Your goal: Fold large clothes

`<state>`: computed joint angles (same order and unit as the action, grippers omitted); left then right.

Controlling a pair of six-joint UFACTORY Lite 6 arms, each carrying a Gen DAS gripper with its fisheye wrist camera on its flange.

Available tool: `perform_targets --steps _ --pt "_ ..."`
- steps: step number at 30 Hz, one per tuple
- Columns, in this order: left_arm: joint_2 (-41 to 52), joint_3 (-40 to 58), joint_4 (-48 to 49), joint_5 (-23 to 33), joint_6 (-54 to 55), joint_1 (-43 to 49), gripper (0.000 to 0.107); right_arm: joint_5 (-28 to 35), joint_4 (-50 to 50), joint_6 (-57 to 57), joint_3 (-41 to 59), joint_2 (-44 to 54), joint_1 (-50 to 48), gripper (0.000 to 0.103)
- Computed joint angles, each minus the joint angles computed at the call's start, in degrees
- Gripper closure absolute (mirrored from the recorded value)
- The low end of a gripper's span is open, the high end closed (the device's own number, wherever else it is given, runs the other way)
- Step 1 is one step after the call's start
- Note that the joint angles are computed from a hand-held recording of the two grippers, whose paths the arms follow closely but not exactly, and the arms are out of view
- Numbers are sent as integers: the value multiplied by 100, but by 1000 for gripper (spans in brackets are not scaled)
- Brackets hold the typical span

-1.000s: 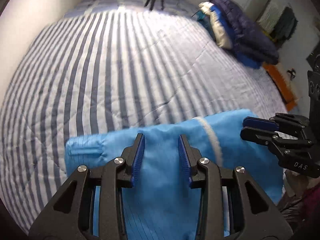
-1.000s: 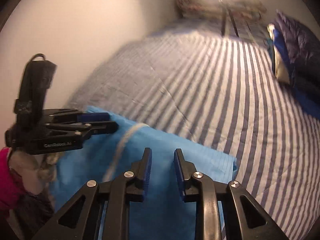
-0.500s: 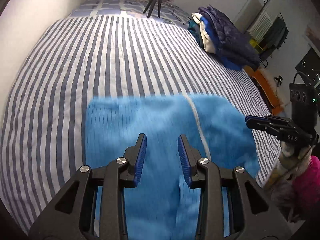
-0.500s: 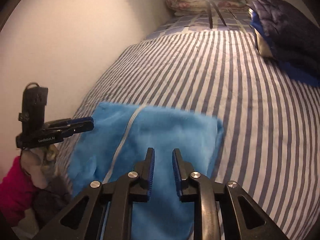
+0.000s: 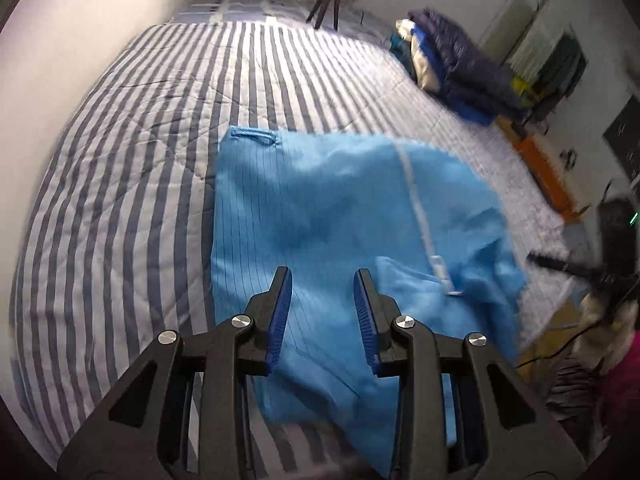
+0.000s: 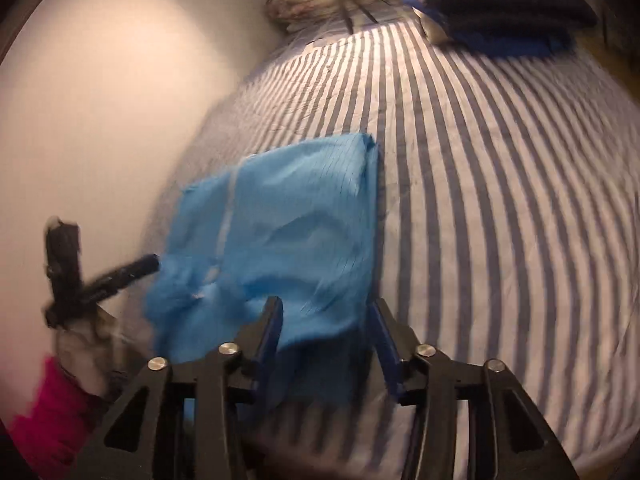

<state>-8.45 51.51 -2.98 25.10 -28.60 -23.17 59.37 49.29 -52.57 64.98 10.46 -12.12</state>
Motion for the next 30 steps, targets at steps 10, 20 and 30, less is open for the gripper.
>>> perform_targets --steps 10,20,30 --pt "-1332 -1012 -1777 141 1088 808 70 -164 700 -200 -585 380 641 91" --pt "-958 -1359 -1889 37 1208 772 70 -266 -51 678 -891 394 793 103" --pt "-1435 -1265 -375 161 -354 273 70 -1292 -1087 814 -978 -1905 1516 72"
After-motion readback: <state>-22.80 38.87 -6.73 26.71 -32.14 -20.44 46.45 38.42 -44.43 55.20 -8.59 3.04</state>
